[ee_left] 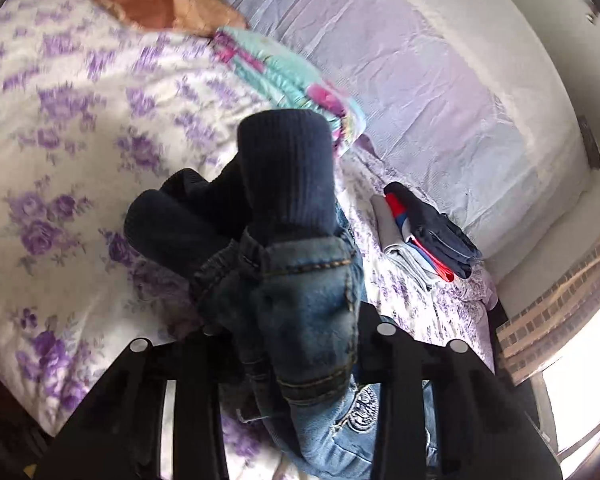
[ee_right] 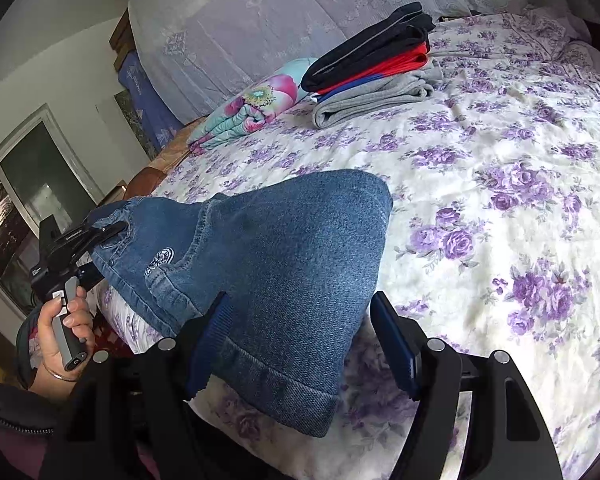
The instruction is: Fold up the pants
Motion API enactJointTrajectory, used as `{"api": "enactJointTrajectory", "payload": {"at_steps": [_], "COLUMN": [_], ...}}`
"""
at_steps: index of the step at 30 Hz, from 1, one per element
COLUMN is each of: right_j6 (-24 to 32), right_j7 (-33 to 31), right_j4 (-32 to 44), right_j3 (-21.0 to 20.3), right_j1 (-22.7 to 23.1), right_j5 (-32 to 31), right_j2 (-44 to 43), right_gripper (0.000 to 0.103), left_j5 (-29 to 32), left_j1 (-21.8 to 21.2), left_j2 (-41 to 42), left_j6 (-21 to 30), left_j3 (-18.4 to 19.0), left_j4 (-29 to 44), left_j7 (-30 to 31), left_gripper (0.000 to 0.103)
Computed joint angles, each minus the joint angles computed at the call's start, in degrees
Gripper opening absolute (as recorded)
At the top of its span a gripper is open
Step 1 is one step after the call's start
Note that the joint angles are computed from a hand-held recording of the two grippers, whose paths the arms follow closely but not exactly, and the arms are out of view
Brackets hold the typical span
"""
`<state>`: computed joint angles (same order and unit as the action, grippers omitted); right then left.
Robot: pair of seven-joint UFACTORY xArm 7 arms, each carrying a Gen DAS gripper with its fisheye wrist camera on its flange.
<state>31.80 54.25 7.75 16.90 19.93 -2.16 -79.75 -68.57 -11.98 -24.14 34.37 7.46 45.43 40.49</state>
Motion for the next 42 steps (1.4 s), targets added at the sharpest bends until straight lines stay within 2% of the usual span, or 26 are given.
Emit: {"api": "enactJointTrajectory", "payload": {"at_steps": [2,6,10,12,13,15,17,18,19,20,24,25,26,27,28,30,31,32,34,36,37,39,41,42], "right_j6": [0.6,4.3,11.2,15.0,16.9,20.2,22.2,22.7,22.8,22.7,17.4,15.3,13.0,11.2,8.6,3.6,3.1,3.1,2.6,-0.6,-2.3,-5.2,-4.8,-2.4], "right_j7": [0.1,-0.2,-0.9,-1.8,-2.2,-2.5,-2.8,-3.2,-3.7,-4.3,-6.5,-7.1,-7.7,-8.3,-9.2,-10.6,-10.8,-11.0,-11.7,-12.1,-12.3,-11.4,-12.4,-13.4], "right_j4": [-0.1,0.3,1.2,1.9,2.1,2.2,2.2,2.4,2.5,2.8,4.1,4.5,4.9,5.4,5.5,4.9,5.3,6.0,6.7,6.9,7.6,8.9,12.2,14.4], "right_j3": [0.0,0.0,0.0,-0.5,-0.8,-1.2,-1.2,-0.9,-0.6,-0.1,-0.9,-1.7,-2.5,-3.4,-5.0,-8.8,-9.2,-9.2,-8.6,-8.5,-8.0,-4.4,0.2,1.1], "right_j1": [-0.6,-1.9,-4.5,-6.2,-7.0,-8.1,-8.3,-8.0,-7.7,-7.3,-7.2,-7.5,-7.5,-7.2,-6.0,-3.4,-3.2,-3.5,-4.3,-4.0,-4.1,-6.8,-10.0,-10.0], "right_j5": [-0.4,-1.5,-2.9,-3.6,-3.7,-3.2,-2.0,-1.4,-0.8,-0.3,0.9,1.2,1.6,2.2,3.4,6.5,7.4,7.8,7.9,8.7,8.7,6.9,2.6,1.2], "right_j2": [-1.8,-6.8,-15.9,-19.7,-21.3,-24.6,-26.5,-26.9,-26.8,-26.4,-22.2,-20.7,-19.0,-17.2,-15.0,-11.3,-9.2,-7.2,-4.1,-0.9,1.1,3.0,6.1,8.6], "right_gripper": [0.073,0.072,0.072,0.072,0.072,0.073,0.073,0.073,0.073,0.073,0.078,0.081,0.084,0.089,0.092,0.093,0.093,0.093,0.093,0.093,0.093,0.093,0.092,0.085], "left_j5": [1.2,8.8,17.1,23.6,26.4,32.5,40.4,42.2,43.0,44.3,46.3,46.3,45.6,44.4,43.5,43.6,43.6,43.9,42.6,40.1,38.2,32.7,29.7,28.4], "left_j1": [-0.6,-4.2,-9.0,-10.1,-10.6,-9.9,-6.7,-4.8,-3.9,-4.5,-7.4,-9.5,-12.4,-16.1,-19.2,-23.7,-24.7,-24.8,-26.4,-27.0,-27.4,-29.5,-29.9,-29.9], "left_j2": [-2.9,-9.7,-14.0,-14.1,-13.4,-10.9,-9.3,-10.3,-11.9,-12.3,-15.6,-16.6,-17.1,-18.8,-20.3,-21.8,-21.4,-20.9,-19.8,-18.2,-16.9,-13.9,-10.2,-9.3], "left_j6": [-3.8,-11.7,-13.2,-12.1,-11.9,-13.5,-15.3,-19.2,-21.2,-20.9,-10.8,-8.1,-6.8,-7.1,-9.9,-8.9,-7.8,-6.9,-3.4,-1.3,0.4,4.4,7.8,7.1], "left_j3": [-2.5,-8.8,-15.2,-20.1,-22.7,-28.7,-35.8,-39.4,-40.9,-40.1,-34.5,-32.1,-29.9,-27.0,-25.3,-21.5,-20.2,-19.1,-13.8,-9.0,-6.3,-1.3,0.0,-0.4], "left_j4": [-1.2,-2.6,-2.9,-3.0,-3.3,-4.6,-6.3,-8.4,-10.0,-10.1,-7.7,-7.2,-7.3,-8.2,-9.9,-10.0,-9.3,-8.5,-6.9,-5.9,-5.1,-3.6,-2.8,-3.6], "left_j7": [1.3,4.3,5.2,4.1,3.4,1.1,-4.4,-5.9,-6.8,-7.8,-10.1,-9.5,-8.6,-6.7,-5.1,-3.1,-3.6,-4.8,-6.3,-7.0,-6.9,-3.7,-1.8,-0.5], "left_gripper": [0.031,0.027,0.028,0.031,0.036,0.038,0.039,0.039,0.039,0.039,0.043,0.053,0.080,0.094,0.098,0.098,0.098,0.098,0.098,0.098,0.098,0.098,0.098,0.098]}}
